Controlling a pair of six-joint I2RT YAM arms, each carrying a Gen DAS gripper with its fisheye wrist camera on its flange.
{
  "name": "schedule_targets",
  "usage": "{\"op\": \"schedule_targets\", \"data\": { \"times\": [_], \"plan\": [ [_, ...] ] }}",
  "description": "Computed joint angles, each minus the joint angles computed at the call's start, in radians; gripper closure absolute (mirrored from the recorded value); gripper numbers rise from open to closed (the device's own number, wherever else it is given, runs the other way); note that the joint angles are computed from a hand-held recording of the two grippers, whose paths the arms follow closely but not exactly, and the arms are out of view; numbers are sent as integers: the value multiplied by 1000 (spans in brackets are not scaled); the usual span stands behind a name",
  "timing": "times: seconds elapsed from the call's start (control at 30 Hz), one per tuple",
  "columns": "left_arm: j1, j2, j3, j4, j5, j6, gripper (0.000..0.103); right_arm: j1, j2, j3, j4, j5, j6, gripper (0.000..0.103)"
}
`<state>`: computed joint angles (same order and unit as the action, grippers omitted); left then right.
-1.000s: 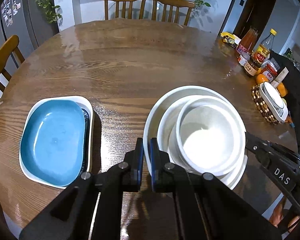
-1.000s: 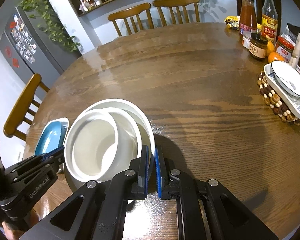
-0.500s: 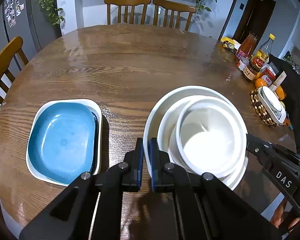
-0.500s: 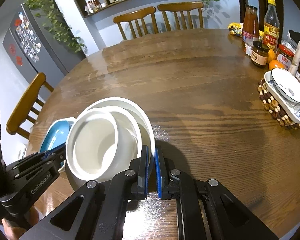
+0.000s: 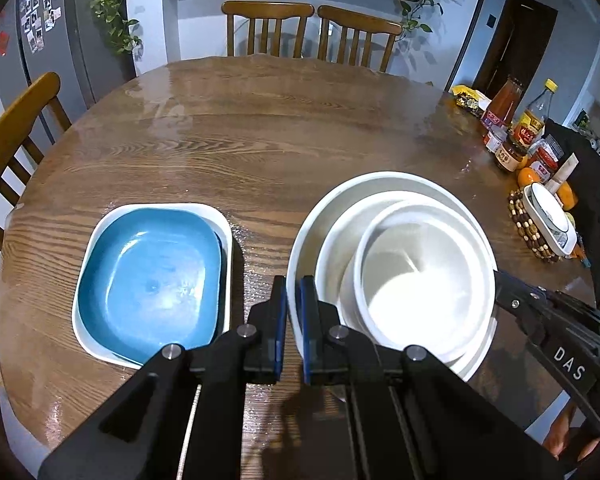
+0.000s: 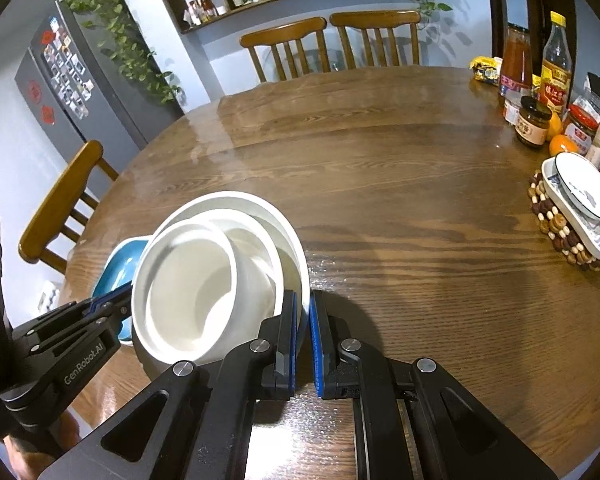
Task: Organize plates and bowls
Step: 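Lift the bowl stack with both grippers and carry it toward the teal plate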
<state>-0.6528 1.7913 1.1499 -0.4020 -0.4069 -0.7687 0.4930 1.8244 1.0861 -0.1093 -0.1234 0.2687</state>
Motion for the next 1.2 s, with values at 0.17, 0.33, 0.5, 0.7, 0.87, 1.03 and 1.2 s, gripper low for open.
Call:
{"op": "schedule_targets", "data": {
  "times": [0.17,0.33,0.5,0.7,0.87,1.03,1.2],
  "plan": [
    [0,-1,2,-1,-5,-6,102,6,2,10,-6,3,-3,92],
    [2,-14,-5,-3,-14,-5,102,9,2,17,-8,2,-7,92],
    [8,-31,-23,3,-14,-6,102,18,-1,20,-8,3,-7,92],
    [16,-62,-49,8,-23,-3,102,30,-4,30,-14,8,-13,92],
    [27,-98,-78,10,-32,-2,102,50,-2,47,-20,16,-13,92],
    [36,-128,-106,11,-43,-9,102,72,5,66,-25,21,-13,92],
    [48,-157,-133,8,-54,-16,102,96,22,93,-32,26,-15,92]
  ]
}}
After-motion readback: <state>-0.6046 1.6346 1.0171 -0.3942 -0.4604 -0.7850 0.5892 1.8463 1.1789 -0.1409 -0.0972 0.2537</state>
